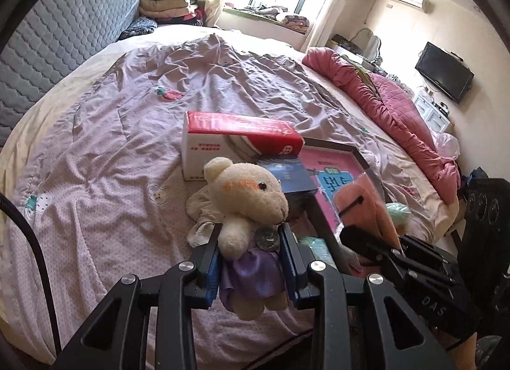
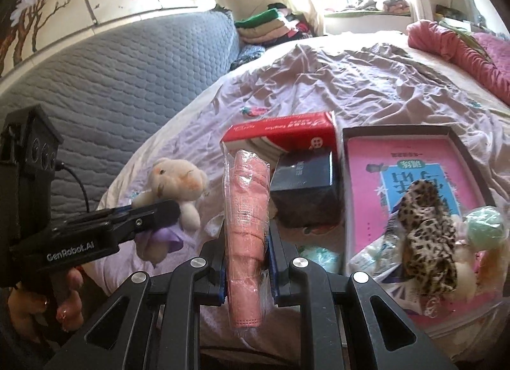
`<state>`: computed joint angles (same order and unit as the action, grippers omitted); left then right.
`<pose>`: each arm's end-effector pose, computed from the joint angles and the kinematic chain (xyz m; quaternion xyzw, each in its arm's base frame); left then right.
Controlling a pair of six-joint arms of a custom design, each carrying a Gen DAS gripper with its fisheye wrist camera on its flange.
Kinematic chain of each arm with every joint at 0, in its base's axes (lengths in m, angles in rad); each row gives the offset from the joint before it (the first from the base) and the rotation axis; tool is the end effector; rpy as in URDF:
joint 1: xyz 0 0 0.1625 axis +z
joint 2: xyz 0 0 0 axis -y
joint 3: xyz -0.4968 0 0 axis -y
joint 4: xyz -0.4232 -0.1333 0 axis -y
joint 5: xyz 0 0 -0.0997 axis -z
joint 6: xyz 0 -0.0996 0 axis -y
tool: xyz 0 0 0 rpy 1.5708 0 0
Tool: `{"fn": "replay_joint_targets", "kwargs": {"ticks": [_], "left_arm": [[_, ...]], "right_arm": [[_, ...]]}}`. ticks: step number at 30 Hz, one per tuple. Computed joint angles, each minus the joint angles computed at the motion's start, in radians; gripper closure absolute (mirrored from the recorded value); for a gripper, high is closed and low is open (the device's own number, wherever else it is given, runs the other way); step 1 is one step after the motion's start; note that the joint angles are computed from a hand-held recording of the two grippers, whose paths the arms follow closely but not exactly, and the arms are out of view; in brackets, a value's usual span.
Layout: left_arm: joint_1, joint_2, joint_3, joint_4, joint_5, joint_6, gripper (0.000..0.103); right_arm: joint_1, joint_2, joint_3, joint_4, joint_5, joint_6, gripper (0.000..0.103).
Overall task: Organize soft objects
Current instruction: 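Carry the teddy bear and pink towel over the pink tray with both tools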
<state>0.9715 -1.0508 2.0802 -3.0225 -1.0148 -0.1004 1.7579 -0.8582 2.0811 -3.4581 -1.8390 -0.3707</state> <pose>-0.1796 -0.5925 0.1947 0.1764 0.9253 -0.2813 0.1830 0.2179 -0.5763 0.1264 0.2160 -0.9126 0.3103 0.1555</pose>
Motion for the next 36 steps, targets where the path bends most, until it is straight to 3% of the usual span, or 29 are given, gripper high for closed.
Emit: {"fn": "replay_joint_targets", "kwargs": {"ticks": [20, 36], "left_arm": [[-0.092, 0.009, 0.013, 0.036, 0.008, -0.026, 0.070], [-0.147, 0.079, -0.020, 0.071, -0.034, -0.016, 0.070]], "right_arm": [[-0.026, -0.091, 0.057, -0.085, 0.033, 0.020, 0.084], [-0.096, -0.207, 0.122, -0.169, -0.010, 0.047, 0.084]]}}
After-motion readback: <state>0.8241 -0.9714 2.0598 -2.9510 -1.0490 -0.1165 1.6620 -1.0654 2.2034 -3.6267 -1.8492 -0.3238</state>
